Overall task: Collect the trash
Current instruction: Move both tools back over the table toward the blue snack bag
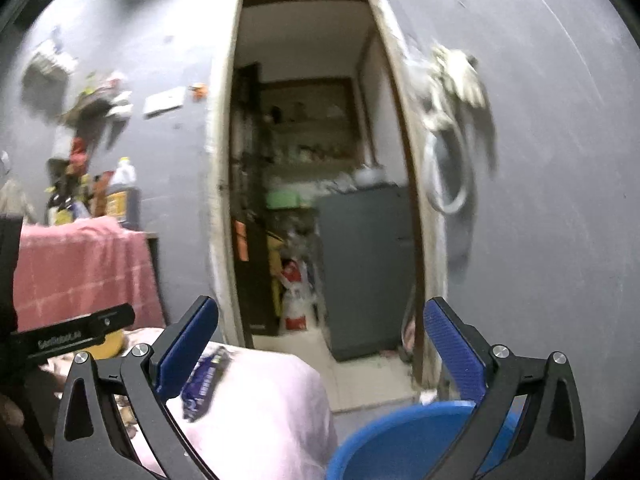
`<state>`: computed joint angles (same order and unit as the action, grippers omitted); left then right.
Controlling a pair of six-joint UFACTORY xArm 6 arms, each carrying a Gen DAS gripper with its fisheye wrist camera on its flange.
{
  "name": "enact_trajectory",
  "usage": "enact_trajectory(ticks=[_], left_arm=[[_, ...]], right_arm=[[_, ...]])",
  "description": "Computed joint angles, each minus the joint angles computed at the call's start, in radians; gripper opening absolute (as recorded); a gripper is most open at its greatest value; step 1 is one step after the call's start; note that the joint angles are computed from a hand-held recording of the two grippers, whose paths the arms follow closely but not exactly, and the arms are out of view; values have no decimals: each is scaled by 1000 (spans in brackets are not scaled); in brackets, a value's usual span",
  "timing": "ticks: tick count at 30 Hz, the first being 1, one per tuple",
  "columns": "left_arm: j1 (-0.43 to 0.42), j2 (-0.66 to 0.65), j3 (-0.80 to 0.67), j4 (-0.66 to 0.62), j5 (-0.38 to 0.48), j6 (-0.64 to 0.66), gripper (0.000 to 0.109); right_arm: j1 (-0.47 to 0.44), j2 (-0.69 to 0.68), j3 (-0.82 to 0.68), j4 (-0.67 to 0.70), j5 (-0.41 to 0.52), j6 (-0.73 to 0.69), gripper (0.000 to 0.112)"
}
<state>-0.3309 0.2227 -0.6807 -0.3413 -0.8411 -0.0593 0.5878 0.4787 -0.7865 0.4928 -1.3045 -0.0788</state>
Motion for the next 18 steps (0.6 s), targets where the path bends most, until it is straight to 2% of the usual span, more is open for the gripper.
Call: enact_trajectory(ticks=[5,7,15,18], left_arm=[[45,-34,76,-12,-82,39,101],[73,-59,113,9,-84,39,101],[132,-71,195,-2,-163,84,101],[151,-61,210,2,-185,111,101]], right_arm=[[33,36,-50,-47,-27,-30,103],[44,45,-65,-63,-24,-35,103],[91,83,-130,-87,11,-75,103],[101,96,-154,-85,58,-102,103]])
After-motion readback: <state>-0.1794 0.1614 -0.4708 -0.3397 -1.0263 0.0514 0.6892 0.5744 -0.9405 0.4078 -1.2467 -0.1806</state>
